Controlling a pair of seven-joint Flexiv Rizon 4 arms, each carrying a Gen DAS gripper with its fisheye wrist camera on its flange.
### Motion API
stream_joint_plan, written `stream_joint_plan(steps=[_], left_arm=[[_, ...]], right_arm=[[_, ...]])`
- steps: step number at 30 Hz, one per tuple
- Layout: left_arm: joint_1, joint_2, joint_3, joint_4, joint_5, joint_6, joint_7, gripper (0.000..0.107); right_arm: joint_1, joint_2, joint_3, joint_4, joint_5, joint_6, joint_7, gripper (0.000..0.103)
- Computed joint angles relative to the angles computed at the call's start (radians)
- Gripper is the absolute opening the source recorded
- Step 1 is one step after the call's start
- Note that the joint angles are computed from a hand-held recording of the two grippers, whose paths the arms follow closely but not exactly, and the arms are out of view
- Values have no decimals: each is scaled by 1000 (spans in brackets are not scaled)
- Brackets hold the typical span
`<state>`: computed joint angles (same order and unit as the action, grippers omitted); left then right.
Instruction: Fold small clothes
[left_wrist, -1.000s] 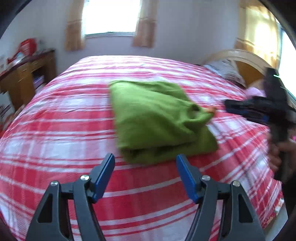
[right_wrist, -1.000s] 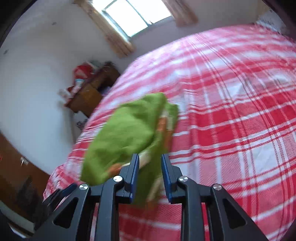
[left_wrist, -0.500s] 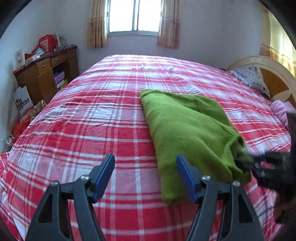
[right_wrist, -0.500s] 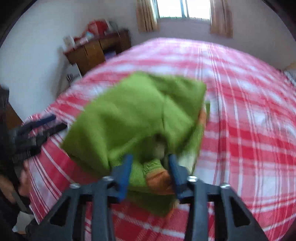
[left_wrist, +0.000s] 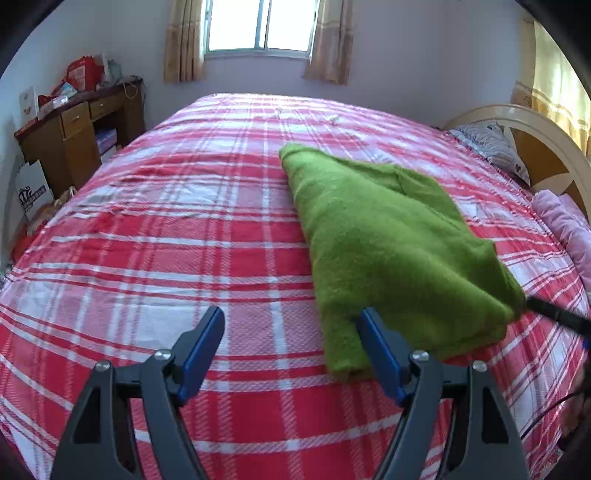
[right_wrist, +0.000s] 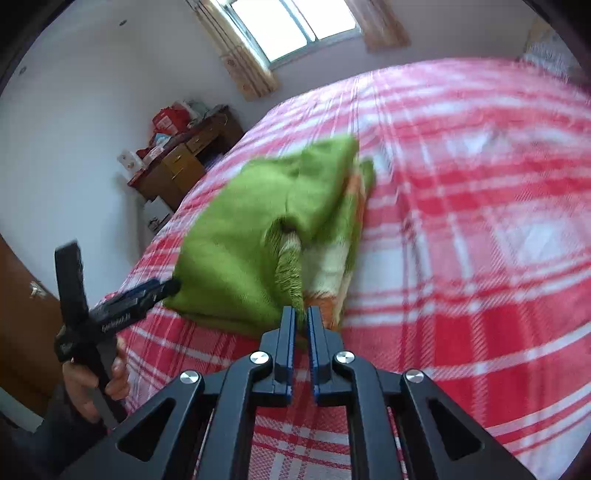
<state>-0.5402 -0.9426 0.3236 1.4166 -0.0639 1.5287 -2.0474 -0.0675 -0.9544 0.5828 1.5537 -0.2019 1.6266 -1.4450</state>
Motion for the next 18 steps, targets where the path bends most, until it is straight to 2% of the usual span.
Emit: stream_joint_plan(steps=[2,4,5,6,7,8,10,13,14,15,16,17,18], left_arm=[[-27,6,48,14,-9,32,-41,77],[-57,-5,105,-4,-28,30,-80,77],[-68,-15,129,-25,-36,13,-94,77],[-82,-30,161,-56,-43,-20,-115,77],[-88,-48,185,-93,-42,-46,-139,77],[-84,-58,187,-113,-34,-55,-151,77],[-68,-78,172,-162,-18,-88,-158,77],[-52,-107,144,-222,20,-139,-153,77],[-50,-113,140,-234,32,-155,-157,77],[-46,-119,130,-240,43,-154,-165,77],[-36,-118,110,-240,51,-148,-168,77],[-25,-116,91,-240,60,-146,-169,80],[-13,-112,68,-241,70,-149,-165,85]], right_arm=[[64,47,-97,19,23,79,36,7],[83,53,-116,20,-6,137,41,9],[97,50,-130,9,-39,139,51,17],[140,55,-177,-7,-39,125,57,21],[195,57,-246,-28,-45,109,77,30],[241,50,-300,-54,-54,91,92,39],[324,24,-395,-108,-60,46,128,49],[409,-8,-511,-151,-34,17,212,49],[423,-18,-547,-155,-79,-10,288,48],[425,-29,-551,-172,-70,-42,299,39],[416,-41,-521,-194,2,-56,244,17],[380,-50,-465,-206,16,-52,221,15],[354,-53,-441,-194,-18,-21,253,14]])
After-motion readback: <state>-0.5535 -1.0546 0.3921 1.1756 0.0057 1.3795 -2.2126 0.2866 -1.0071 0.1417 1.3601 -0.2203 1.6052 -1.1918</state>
